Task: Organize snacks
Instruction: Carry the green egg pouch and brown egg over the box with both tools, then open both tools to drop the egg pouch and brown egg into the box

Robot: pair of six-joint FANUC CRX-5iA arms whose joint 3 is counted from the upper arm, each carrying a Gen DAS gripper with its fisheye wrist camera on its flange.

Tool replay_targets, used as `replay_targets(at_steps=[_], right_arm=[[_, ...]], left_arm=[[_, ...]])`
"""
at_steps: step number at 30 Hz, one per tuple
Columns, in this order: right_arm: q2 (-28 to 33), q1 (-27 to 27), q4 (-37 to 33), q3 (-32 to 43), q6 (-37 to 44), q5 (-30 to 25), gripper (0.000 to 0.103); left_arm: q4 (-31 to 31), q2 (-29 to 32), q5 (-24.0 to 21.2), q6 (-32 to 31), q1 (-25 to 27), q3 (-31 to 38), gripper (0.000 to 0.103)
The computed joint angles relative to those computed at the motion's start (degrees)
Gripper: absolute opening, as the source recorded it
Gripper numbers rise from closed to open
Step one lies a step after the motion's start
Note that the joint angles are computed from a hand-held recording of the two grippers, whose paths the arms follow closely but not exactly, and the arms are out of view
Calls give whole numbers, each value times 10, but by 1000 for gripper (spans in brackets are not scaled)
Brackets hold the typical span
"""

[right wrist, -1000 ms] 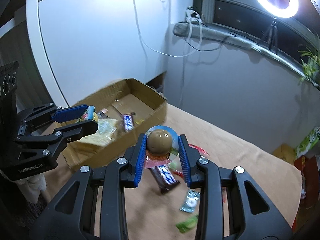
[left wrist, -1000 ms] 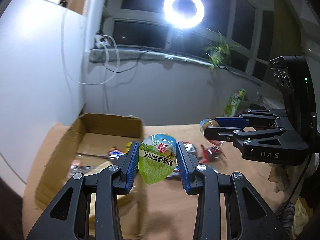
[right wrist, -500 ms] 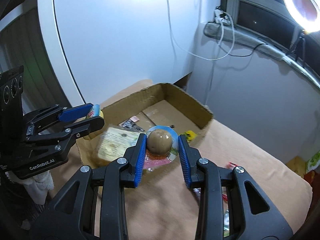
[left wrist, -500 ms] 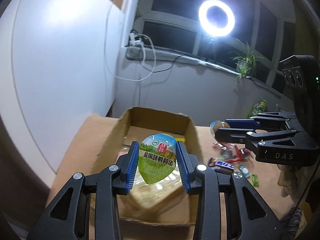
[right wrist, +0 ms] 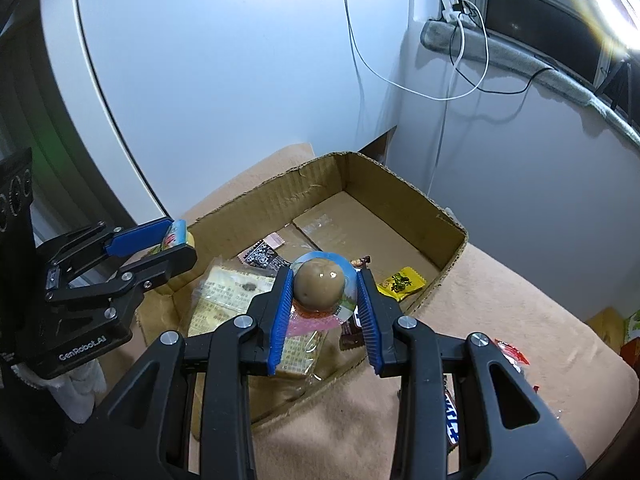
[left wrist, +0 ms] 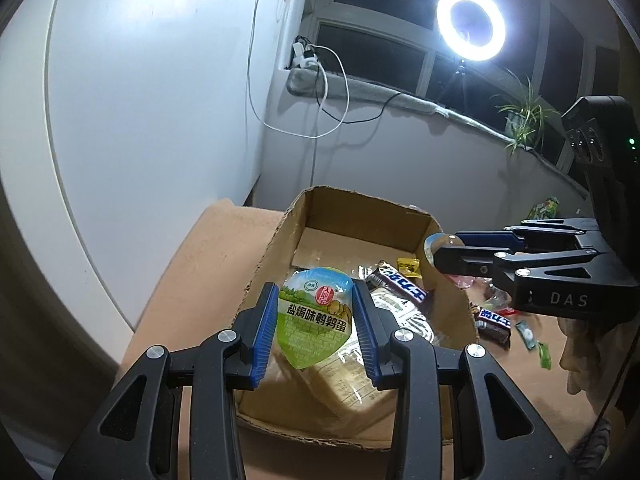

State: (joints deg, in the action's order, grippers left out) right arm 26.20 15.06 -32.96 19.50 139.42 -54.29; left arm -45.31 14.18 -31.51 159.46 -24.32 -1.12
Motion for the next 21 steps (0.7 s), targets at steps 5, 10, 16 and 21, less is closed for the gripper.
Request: replay_targets(at_steps=[5,10,16,21], right_arm=[[5,2,4,3,-6,6,58],[3,-8,-9,4,-8,11,79],[-3,-14,-9,0,-10,16,79],[-8,-21,-12,-2,-6,18,79]], left_arm=[[13,2,-16,-6,1,5,39],[10,0,-21,7,2,4,52],[2,-1,-19,13,-1,5,52],[-3,3,-21,11,-8,12,52]])
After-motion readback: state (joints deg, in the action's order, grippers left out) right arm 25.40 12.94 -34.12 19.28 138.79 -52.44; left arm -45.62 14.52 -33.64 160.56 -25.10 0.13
